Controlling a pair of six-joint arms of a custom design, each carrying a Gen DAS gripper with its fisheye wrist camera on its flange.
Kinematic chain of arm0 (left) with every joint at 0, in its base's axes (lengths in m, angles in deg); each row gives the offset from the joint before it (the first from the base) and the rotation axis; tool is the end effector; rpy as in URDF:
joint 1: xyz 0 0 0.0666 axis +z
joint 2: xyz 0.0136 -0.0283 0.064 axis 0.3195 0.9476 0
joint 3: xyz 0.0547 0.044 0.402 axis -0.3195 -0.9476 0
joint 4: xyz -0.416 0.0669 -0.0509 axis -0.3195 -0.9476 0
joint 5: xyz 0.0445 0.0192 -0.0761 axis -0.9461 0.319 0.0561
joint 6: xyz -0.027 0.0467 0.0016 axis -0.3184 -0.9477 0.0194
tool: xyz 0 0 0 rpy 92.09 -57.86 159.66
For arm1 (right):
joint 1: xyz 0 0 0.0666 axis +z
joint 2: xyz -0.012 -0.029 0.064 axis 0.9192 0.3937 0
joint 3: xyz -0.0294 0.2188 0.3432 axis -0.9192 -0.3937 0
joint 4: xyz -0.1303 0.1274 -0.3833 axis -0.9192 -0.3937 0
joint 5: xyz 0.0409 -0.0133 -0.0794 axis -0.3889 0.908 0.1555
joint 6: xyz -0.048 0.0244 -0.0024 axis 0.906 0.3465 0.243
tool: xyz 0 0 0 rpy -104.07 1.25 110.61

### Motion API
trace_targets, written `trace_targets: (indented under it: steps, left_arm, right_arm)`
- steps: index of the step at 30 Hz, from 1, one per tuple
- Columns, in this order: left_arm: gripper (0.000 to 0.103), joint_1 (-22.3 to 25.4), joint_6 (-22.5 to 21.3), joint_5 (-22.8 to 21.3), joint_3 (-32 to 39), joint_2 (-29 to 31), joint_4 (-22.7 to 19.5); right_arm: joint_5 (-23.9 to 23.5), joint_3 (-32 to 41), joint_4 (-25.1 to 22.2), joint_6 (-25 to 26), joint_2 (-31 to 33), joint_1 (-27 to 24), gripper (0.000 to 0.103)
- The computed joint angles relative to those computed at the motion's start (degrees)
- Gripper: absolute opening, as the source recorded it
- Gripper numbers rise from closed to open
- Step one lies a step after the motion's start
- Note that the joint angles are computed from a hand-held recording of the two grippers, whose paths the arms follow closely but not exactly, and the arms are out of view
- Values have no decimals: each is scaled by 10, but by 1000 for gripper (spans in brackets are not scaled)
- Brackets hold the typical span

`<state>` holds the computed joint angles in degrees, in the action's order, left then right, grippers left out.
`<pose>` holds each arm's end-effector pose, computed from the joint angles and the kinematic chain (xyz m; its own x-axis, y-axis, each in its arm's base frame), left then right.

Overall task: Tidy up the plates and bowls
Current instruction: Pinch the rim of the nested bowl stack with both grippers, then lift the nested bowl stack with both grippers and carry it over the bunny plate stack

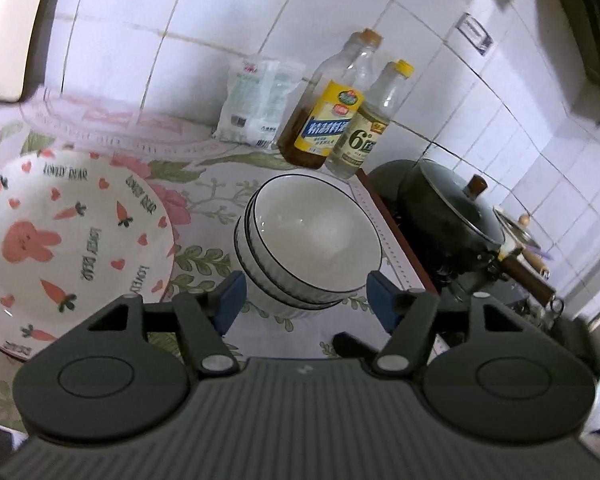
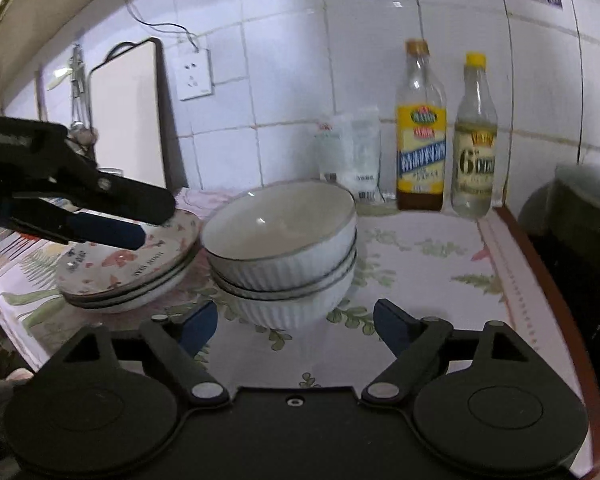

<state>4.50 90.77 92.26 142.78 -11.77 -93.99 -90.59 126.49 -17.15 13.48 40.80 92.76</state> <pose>0.4514 -0.1162 0.3399 -0.5947 -0.4569 -0.6615 -0.0726 0.8500 -0.5218 0.4892 0.2476 0.2776 -0.4224 -0.2611 -0.8680 -0.6442 0.7602 0.0848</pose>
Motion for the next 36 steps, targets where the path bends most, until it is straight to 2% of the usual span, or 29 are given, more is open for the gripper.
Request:
trace_targets:
  steps: [4, 9, 11, 14, 17, 19, 24, 27, 32, 34, 36]
  left_arm:
    - [70, 16, 41, 40, 11, 19, 11]
    - [70, 22, 70, 28, 39, 59, -26]
    - [70, 25, 82, 30, 45, 71, -27]
    - [68, 26, 79, 30, 62, 86, -39]
    - [67, 22, 71, 2, 83, 97, -66]
    - [66, 27, 76, 18, 96, 108, -83]
    - [57, 26, 99, 25, 116, 133, -109]
    - [51, 22, 109, 21, 119, 141, -103]
    - [38, 24, 135, 0, 121, 152, -93]
    - [38, 23, 143, -15, 121, 152, -87]
    - [38, 17, 139, -51, 121, 152, -80]
  right_arm:
    - [-9, 20, 0, 7, 34, -1, 88]
    - [-25, 52, -16, 48, 65, 0, 88]
    - [-29, 60, -18, 72, 74, 2, 88]
    - [-38, 77, -24, 100, 89, 5, 89]
    - [-20, 95, -43, 131, 99, 13, 94]
    - [-25, 105, -52, 130, 106, 12, 96]
    - [-37, 118, -58, 120, 119, 11, 97]
    - [-43, 130, -78, 120, 124, 10, 98]
    - [-58, 162, -117, 122, 142, 8, 98]
    - [-63, 180, -133, 124, 153, 7, 98]
    - [-65, 187, -141, 133, 157, 7, 99]
